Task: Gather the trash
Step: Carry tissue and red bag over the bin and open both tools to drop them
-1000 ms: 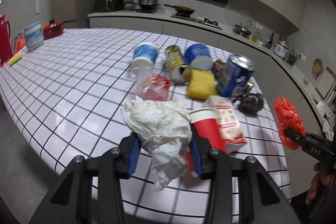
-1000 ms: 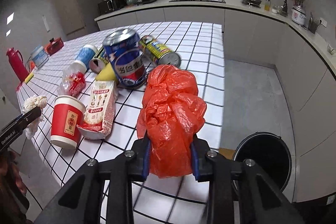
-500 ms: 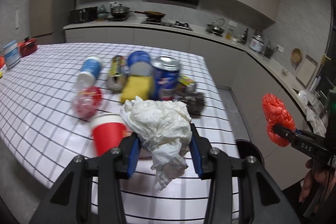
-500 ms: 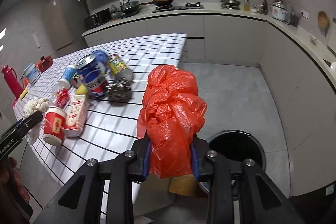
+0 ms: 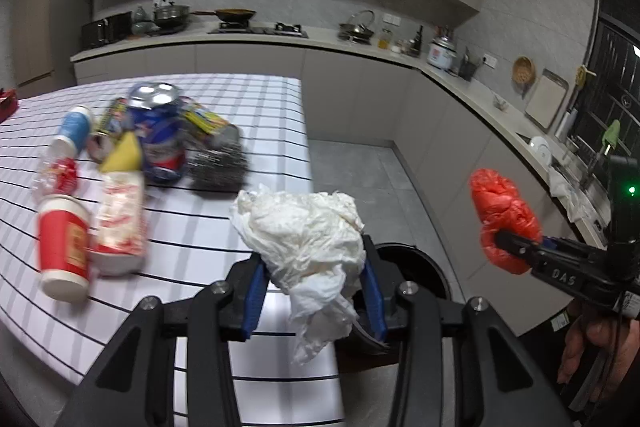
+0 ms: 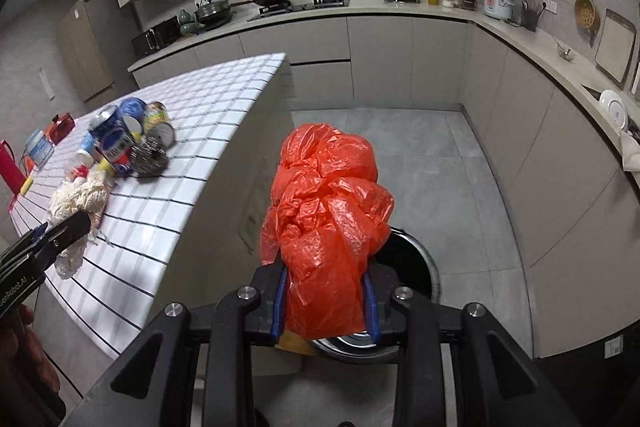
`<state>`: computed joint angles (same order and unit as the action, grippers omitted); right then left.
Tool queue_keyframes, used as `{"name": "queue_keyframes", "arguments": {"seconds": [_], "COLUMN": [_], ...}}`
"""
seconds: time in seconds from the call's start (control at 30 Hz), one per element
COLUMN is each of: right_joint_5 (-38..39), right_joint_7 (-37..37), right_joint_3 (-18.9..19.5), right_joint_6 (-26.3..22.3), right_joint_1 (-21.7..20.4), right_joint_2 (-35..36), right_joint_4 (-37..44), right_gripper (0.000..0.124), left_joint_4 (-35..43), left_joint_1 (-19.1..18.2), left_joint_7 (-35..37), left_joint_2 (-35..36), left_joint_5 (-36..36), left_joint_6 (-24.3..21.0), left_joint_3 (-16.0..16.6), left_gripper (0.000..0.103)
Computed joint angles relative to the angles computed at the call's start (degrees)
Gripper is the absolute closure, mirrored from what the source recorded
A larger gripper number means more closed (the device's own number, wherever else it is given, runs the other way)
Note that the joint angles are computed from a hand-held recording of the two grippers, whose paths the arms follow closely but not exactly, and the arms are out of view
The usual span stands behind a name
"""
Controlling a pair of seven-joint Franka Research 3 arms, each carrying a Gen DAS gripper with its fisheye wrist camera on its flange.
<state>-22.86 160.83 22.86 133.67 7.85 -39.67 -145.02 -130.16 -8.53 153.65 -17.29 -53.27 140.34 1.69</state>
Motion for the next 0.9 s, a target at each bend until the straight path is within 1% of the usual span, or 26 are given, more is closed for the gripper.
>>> {"name": "queue_keyframes", "arguments": {"seconds": [0.13, 0.2, 0.27, 0.47, 0.57, 0.7, 0.87, 0.9], "right_joint_5": [0.98, 1.66, 2.52, 5.80, 7.15, 8.92, 11.68, 12.15], "right_joint_7": [-4.16, -6.89, -9.19, -15.75, -19.19, -24.18, -29.94, -31.04], "right_joint_3": [-3.00, -4.15, -4.81, -6.22, -6.87, -7.96, -9.32, -9.47], "right_joint_6": [2.65, 4.77, 6.90, 12.97, 16.48, 21.25, 26.26, 27.15], "right_joint_1": [1.47, 1.73, 1.52, -0.36, -1.55, -2.56, -3.84, -4.10], "right_joint_2": [-3.30, -4.65, -5.87, -5.87, -3.89, -0.61, 3.98, 4.98], "right_joint_4": [-5.38, -8.32, -11.04, -16.62, -18.59, -20.29, -21.19, -21.10], "right_gripper": [0.091, 0.091, 0.091, 0.091, 0.091, 0.091, 0.091, 0.091], "left_joint_4": [-2.75, -3.89, -5.35, -6.41, -6.00, -5.39, -4.17, -3.88], "left_joint_1": [-2.05, -3.38, -4.91, -8.41, -9.43, -10.38, -10.25, -10.15], "left_joint_7": [-2.32, -3.54, -4.83, -8.59, -10.02, -11.68, -13.41, -13.56], "left_joint_2": [-1.52, -1.79, -1.90, 0.08, 1.57, 3.95, 6.77, 7.23], "left_joint_5": [0.45, 1.01, 1.56, 3.43, 3.51, 3.63, 4.35, 4.51], "left_joint_6": [1.37, 2.22, 3.83, 6.18, 6.25, 7.99, 8.21, 7.69], "left_joint_3": [-2.30, -3.15, -4.20, -5.43, -5.88, -7.39, -8.56, -8.72], "left_gripper": [0.060, 0.060, 0.060, 0.060, 0.060, 0.059, 0.059, 0.059]}}
